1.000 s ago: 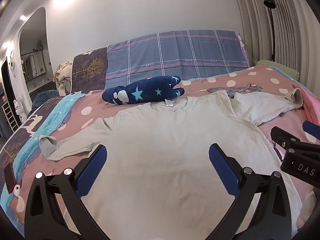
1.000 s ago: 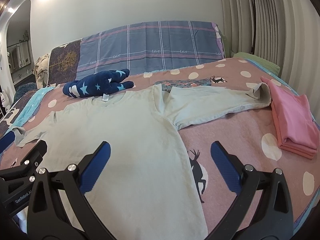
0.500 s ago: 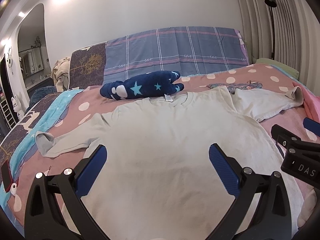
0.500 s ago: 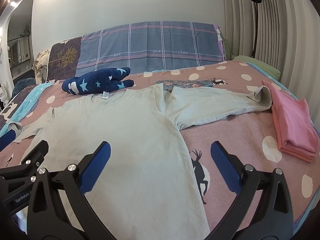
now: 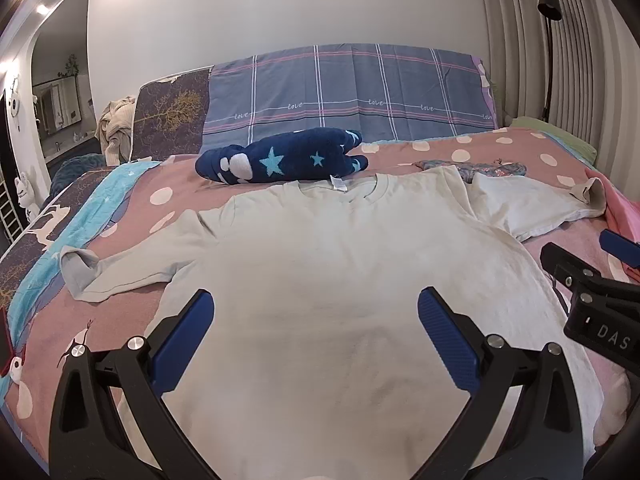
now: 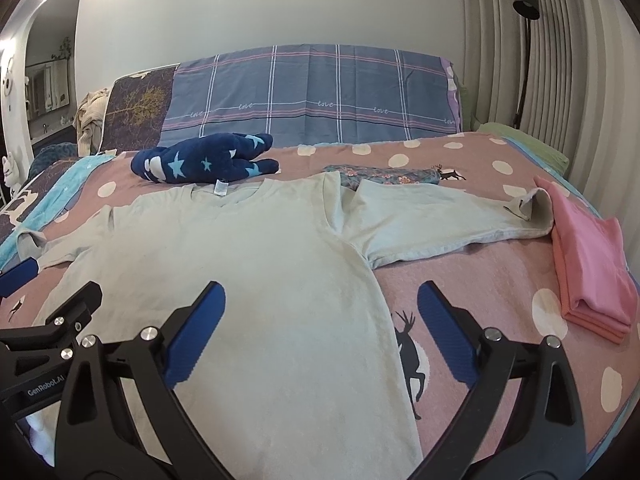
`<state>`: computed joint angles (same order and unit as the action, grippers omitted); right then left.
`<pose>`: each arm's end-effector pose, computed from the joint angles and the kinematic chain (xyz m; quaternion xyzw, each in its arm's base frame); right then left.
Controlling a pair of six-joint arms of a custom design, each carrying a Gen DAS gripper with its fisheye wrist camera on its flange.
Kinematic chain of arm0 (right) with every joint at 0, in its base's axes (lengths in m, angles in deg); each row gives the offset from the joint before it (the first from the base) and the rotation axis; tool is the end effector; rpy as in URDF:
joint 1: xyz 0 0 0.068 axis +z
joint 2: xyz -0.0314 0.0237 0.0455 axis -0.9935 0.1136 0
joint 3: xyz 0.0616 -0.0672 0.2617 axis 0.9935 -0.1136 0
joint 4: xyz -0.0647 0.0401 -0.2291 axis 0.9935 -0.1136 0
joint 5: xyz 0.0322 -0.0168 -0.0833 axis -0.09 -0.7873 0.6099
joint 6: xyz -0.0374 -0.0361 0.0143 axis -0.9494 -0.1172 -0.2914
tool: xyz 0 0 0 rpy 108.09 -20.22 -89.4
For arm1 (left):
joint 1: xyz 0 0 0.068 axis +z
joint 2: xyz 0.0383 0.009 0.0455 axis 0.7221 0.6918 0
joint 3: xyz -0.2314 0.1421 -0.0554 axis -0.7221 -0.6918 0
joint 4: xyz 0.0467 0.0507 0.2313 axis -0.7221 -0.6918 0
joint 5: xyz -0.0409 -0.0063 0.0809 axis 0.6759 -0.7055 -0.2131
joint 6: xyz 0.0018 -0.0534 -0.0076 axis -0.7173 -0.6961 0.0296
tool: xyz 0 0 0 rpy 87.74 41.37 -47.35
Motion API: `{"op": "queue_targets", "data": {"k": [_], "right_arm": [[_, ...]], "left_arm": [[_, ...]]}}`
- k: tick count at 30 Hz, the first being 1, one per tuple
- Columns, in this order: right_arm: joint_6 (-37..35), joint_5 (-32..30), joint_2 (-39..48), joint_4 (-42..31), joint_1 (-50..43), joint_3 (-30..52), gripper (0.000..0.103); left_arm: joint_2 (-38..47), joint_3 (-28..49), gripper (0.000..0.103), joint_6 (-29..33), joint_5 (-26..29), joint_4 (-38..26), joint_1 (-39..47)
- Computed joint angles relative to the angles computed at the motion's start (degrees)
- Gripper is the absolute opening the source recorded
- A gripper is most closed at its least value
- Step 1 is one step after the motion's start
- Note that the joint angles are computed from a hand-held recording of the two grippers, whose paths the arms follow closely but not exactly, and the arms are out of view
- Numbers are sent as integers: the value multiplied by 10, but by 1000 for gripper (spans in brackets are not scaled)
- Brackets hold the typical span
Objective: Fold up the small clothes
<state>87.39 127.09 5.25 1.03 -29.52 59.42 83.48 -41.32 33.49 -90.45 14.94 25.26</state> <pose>0.1523 0.1576 0.1837 0.1868 0.8444 -0.1140 0.4890 0.2062 -0.0776 0.1813 0.1832 0.8558 -0.0531 0.4808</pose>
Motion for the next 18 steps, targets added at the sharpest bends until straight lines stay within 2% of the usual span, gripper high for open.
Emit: {"op": "queue_targets", "data": {"k": [5, 8, 12, 14, 15, 18], "right_arm": [[-14, 3, 0, -5, -8, 5, 96], [-44, 1, -5, 3, -16, 2, 94], [-115, -24, -21, 56, -33, -12, 79], [-156, -46, -26, 92, -47, -19, 63], [-178, -62, -28, 112, -56, -23, 61], [-212, -88, -13, 132, -74, -17, 60]], "left_arm": [[17, 9, 102, 8, 29, -3, 28], [37, 24, 91, 23, 62, -19, 59], [84, 68, 70, 42, 139, -61, 141], [116, 96, 62, 61, 169, -80, 191], [139, 119, 58, 71, 182, -92, 224], [203, 184, 56, 83, 174, -109, 303]]}}
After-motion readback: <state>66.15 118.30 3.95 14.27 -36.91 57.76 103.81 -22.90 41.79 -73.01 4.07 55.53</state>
